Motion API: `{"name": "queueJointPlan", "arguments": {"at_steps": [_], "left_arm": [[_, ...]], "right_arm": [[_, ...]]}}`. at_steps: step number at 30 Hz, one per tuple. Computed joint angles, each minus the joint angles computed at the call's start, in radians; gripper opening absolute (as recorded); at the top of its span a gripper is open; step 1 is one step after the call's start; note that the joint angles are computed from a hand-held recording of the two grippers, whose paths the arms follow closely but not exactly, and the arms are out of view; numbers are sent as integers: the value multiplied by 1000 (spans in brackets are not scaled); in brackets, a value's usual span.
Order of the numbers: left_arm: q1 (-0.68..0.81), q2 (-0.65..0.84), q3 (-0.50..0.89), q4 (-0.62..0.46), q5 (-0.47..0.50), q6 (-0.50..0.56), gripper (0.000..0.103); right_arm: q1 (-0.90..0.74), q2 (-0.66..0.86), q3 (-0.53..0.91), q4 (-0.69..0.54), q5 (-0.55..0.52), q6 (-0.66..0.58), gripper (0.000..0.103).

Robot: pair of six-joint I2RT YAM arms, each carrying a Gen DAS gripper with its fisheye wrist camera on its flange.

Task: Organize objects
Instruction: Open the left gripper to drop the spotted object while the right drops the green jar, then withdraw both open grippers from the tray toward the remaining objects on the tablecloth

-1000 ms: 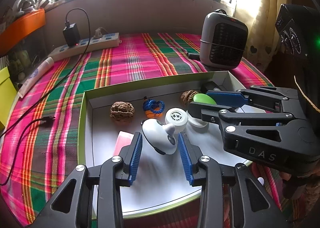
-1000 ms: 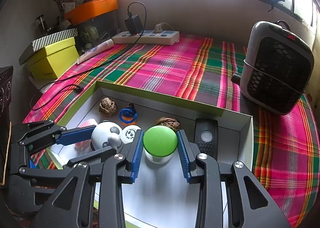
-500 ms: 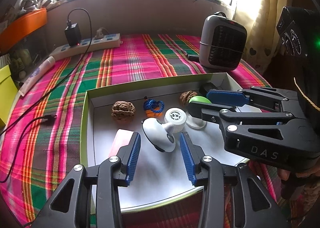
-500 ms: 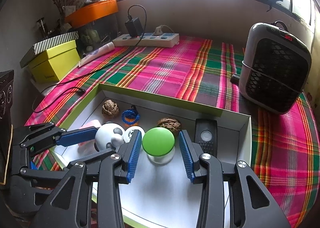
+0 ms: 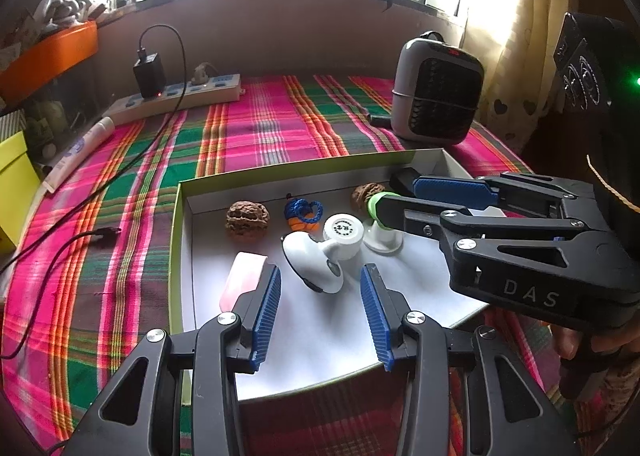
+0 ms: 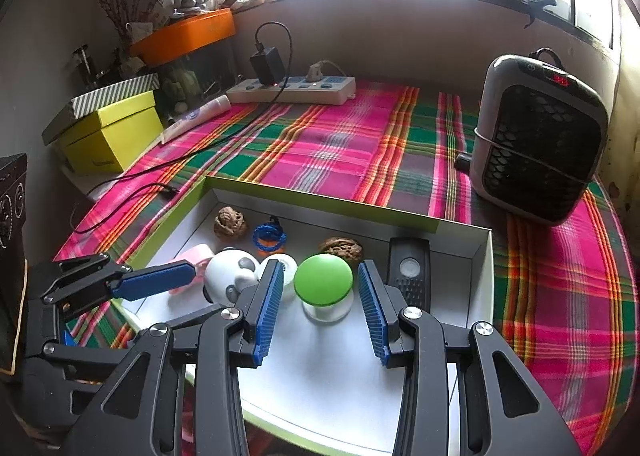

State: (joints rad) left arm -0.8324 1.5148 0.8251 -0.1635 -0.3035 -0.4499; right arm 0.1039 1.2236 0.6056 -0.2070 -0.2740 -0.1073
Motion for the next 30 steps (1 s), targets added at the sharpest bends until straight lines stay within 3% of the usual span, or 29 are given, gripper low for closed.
{"name": "queueJointPlan", "arguments": {"at_steps": [20, 30], "left_arm": [[-104, -168, -78, -78, -117, -87, 40], [-205, -226, -123, -127, -240, -131, 40]], "right_arm": [[-20, -320, -119, -120, 21, 54, 40], [-32, -523, -189, -234, 33, 68, 40]]}}
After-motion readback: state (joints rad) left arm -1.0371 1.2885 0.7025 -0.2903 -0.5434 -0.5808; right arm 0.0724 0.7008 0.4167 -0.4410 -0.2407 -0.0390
